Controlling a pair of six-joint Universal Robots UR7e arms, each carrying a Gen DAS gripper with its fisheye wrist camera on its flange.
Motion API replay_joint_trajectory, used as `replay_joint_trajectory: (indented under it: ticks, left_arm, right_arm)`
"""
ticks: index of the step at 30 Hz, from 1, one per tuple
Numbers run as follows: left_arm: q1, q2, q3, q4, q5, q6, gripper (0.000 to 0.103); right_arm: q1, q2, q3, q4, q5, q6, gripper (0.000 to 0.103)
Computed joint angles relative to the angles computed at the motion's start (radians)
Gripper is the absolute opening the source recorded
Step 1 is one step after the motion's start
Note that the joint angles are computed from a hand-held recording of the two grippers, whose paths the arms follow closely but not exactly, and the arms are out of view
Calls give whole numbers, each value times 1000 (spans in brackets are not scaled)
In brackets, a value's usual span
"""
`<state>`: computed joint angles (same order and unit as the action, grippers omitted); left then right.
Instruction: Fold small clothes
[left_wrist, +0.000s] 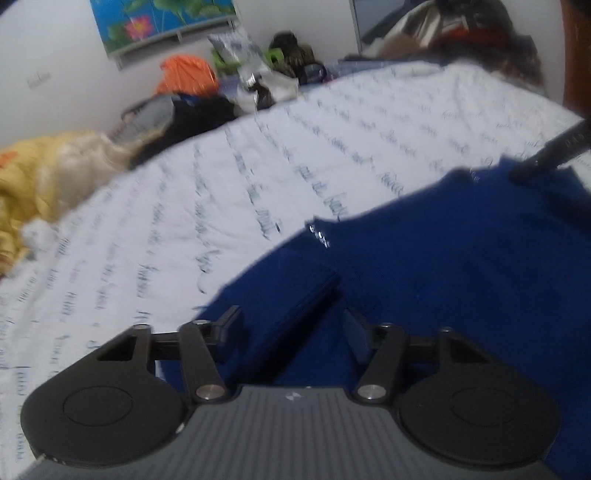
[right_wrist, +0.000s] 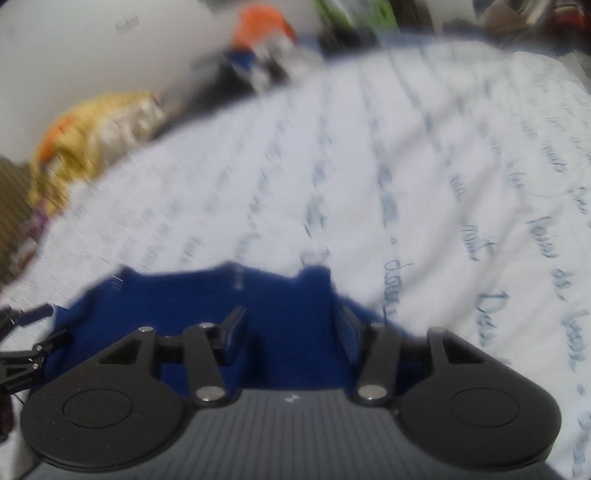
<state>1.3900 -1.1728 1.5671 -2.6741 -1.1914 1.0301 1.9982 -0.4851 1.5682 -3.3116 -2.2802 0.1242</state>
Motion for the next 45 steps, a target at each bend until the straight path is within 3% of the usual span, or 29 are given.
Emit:
replay_joint_trajectory:
  ticks: [1, 2, 5, 8, 10, 11, 12, 13, 14, 15, 17, 19, 21, 22, 23, 24, 25, 26, 28, 30, 32, 34, 35, 36, 37, 39, 42, 45]
  left_arm:
    - [8, 10, -23, 20, -20, -29, 20]
    - [8, 24, -49, 33, -25, -61, 15]
    - [11, 32, -84, -24, -78, -89, 14]
    - [15, 69, -160, 61, -60, -179, 16]
    - [23, 113, -166, 2, 14, -165, 26]
    - [25, 107, -151, -38, 15, -168, 55]
    - [18, 97, -144, -41, 51, -183, 69]
    - [15, 77, -135, -39, 49, -194, 89]
    - [20, 48, -111, -68, 5, -192, 92]
    - [27, 20, -87, -98, -53, -191, 92]
    - [25, -20, -72, -43, -126, -246, 91]
    - [16, -26, -62, 28, -161, -267, 91]
    - [2, 1, -37, 9, -117, -233, 91]
    - [-3, 24, -32, -5, -70, -220, 91]
    - [2, 51, -31, -32, -29, -206, 99]
    - [17, 62, -46, -32, -30, -233, 103]
    - [36, 68, -80, 10, -54, -290, 103]
    - [44, 68, -94, 15, -53, -314, 103]
    - [52, 68, -101, 18, -55, -335, 103]
    - [38, 66, -78, -16, -22, -309, 103]
    - [37, 64, -76, -18, -19, -314, 103]
    - [26, 68, -76, -20, -10, -321, 103]
    - [26, 67, -75, -21, -9, -321, 103]
    - [24, 67, -72, -24, -8, -322, 103]
    - [23, 67, -71, -25, -8, -322, 103]
    - [25, 72, -76, -24, -10, -320, 103]
    - [25, 72, -74, -29, -8, -319, 103]
    - [15, 68, -58, -63, 30, -320, 103]
  right_arm:
    - [0, 9, -12, 7, -3, -36, 7]
    - [1, 13, -9, -8, -6, -50, 7]
    - [15, 3, 33, -164, 1, -108, 7]
    - [5, -5, 65, -257, 0, -109, 7]
    - [-9, 29, 44, -230, -49, -136, 7]
    - [-6, 48, 35, -279, -49, -164, 8]
    - [-1, 54, 30, -286, -60, -150, 9]
    - [8, 41, 35, -252, -68, -98, 13]
    - [16, 31, 42, -251, -73, -76, 16]
    - [32, 30, 44, -293, -88, -96, 22]
    - [72, 66, 9, -448, -134, -203, 24]
    - [84, 82, -22, -467, -80, -219, 29]
    - [84, 105, -70, -347, -37, -210, 32]
    - [84, 129, -113, -263, -62, -225, 33]
    - [82, 173, -167, -214, -129, -277, 33]
    - [67, 215, -205, -207, -188, -355, 33]
    - [65, 229, -202, -242, -205, -391, 40]
    - [48, 221, -160, -318, -180, -386, 45]
    - [3, 177, -69, -428, -74, -321, 45]
    - [-12, 176, -67, -431, -50, -323, 45]
    - [4, 211, -134, -384, -126, -377, 45]
    - [45, 242, -191, -318, -232, -309, 48]
    - [62, 247, -199, -314, -239, -281, 48]
    - [74, 248, -190, -340, -207, -296, 52]
    - [80, 253, -186, -351, -181, -330, 67]
    - [72, 302, -228, -305, -216, -411, 92]
    - [48, 266, -160, -326, -149, -390, 96]
    - [62, 281, -175, -329, -202, -421, 97]
